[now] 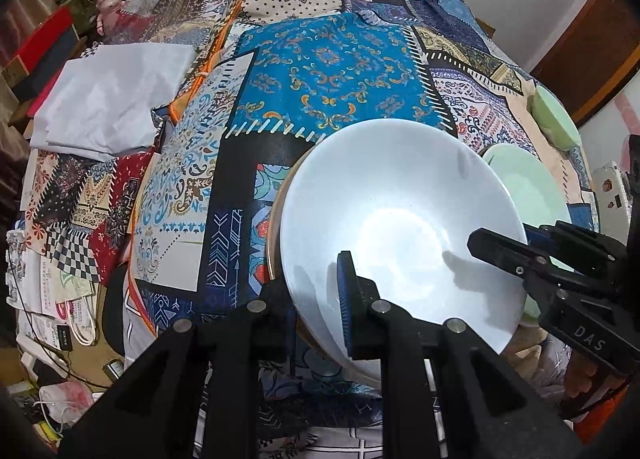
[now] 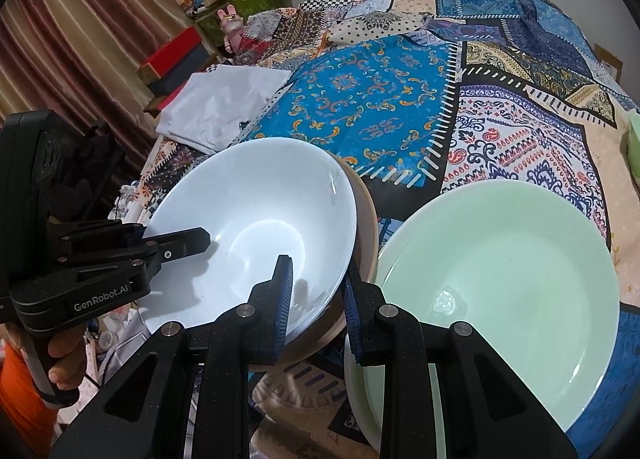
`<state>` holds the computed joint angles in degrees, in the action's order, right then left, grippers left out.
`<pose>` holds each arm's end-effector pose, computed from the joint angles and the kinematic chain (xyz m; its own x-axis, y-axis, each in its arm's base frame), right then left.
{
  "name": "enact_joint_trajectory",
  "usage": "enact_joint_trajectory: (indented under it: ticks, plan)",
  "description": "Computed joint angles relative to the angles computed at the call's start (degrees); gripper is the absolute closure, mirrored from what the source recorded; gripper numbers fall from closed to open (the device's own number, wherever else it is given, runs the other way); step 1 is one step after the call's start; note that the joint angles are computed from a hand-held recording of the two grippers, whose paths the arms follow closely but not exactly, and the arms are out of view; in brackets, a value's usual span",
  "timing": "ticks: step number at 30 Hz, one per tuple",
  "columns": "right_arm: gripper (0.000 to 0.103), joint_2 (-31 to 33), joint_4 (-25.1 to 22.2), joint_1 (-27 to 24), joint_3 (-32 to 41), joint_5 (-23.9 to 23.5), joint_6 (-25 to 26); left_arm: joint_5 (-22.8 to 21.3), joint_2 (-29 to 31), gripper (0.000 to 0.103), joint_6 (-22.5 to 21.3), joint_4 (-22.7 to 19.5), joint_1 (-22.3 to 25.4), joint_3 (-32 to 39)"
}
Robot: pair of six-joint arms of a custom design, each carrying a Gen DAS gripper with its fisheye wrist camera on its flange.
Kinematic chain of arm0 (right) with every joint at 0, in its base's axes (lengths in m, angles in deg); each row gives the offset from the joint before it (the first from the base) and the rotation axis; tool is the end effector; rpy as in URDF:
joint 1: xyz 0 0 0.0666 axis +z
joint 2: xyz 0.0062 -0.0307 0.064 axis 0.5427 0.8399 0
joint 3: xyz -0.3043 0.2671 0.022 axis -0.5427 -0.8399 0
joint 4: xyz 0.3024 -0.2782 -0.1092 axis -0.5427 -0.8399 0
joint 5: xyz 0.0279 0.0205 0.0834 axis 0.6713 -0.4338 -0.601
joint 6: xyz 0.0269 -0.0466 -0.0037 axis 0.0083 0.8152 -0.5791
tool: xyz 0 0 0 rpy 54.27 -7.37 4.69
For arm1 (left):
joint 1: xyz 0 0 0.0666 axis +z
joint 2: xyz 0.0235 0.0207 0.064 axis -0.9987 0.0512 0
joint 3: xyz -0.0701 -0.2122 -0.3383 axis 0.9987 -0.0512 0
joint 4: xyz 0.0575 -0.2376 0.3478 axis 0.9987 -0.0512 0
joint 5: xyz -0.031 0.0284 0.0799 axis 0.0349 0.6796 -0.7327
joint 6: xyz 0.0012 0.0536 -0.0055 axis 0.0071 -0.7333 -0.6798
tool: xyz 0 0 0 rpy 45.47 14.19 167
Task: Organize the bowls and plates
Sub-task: 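Lower the white spotted bowl into the pink bowl with the right gripper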
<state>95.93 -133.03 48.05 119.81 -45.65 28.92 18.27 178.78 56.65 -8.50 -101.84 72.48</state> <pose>0.5408 0.1477 0.4997 -0.8401 0.2522 -0.4803 0.1222 0.9506 0.2854 0.6386 -0.1789 0.4978 -0.7915 0.4865 -0.3699 0.5702 0.8057 -0.1605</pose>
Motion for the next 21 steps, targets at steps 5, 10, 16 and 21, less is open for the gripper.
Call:
enact_joint_trajectory:
  ticks: [5,10,16,21]
  plan:
    - [0.081,0.2,-1.0,0.3,0.8,1.3,0.6,0.5,0.5,0.086,0.3,-0.6,0.0,0.5]
    - [0.08,0.3,-1.9,0.5,1.4,2.6,1.6,0.7,1.0,0.086,0.8,-0.8,-0.1,0.7]
    - [0.078,0.0,-2.3,0.5,1.6,3.8,1.0,-0.2,0.7,0.086,0.6,-0.2,-0.3,0.2]
    - [0.078,-0.6,-2.2,0.4,1.2,3.9,1.6,-0.5,1.2,0.086,0.9,-0.3,-0.3,0.6]
